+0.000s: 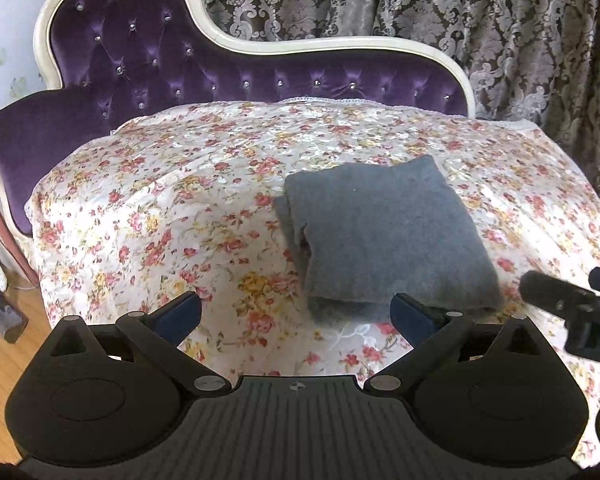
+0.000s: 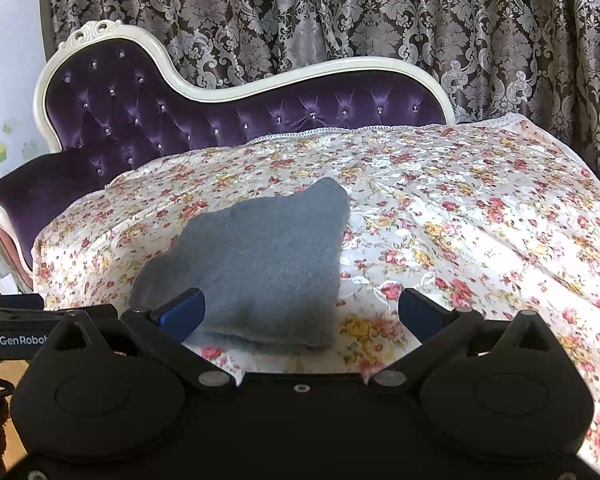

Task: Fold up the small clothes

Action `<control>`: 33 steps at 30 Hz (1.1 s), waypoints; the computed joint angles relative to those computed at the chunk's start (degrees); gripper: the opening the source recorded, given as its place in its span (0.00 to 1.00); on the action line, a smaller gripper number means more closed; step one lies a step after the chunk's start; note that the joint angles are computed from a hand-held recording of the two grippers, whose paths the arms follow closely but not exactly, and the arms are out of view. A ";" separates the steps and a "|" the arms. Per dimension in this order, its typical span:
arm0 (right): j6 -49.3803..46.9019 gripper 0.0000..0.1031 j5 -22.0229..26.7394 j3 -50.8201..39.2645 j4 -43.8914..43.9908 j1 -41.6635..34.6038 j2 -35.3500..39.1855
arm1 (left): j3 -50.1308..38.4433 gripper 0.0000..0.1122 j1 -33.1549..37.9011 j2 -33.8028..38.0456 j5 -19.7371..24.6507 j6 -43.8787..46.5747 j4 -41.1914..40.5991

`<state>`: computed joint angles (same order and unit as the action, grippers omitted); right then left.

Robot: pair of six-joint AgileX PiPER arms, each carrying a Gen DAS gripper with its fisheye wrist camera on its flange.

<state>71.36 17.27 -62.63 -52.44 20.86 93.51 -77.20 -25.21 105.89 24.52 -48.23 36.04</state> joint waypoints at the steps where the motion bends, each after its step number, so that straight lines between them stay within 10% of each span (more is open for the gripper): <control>1: -0.10 0.99 0.95 -0.15 0.16 0.59 -0.08 | 0.37 0.91 0.12 -0.35 -0.14 0.51 -0.89; 33: -6.89 0.99 3.97 -1.21 10.58 3.18 -0.51 | 0.51 0.91 0.01 -0.12 2.01 3.86 -5.28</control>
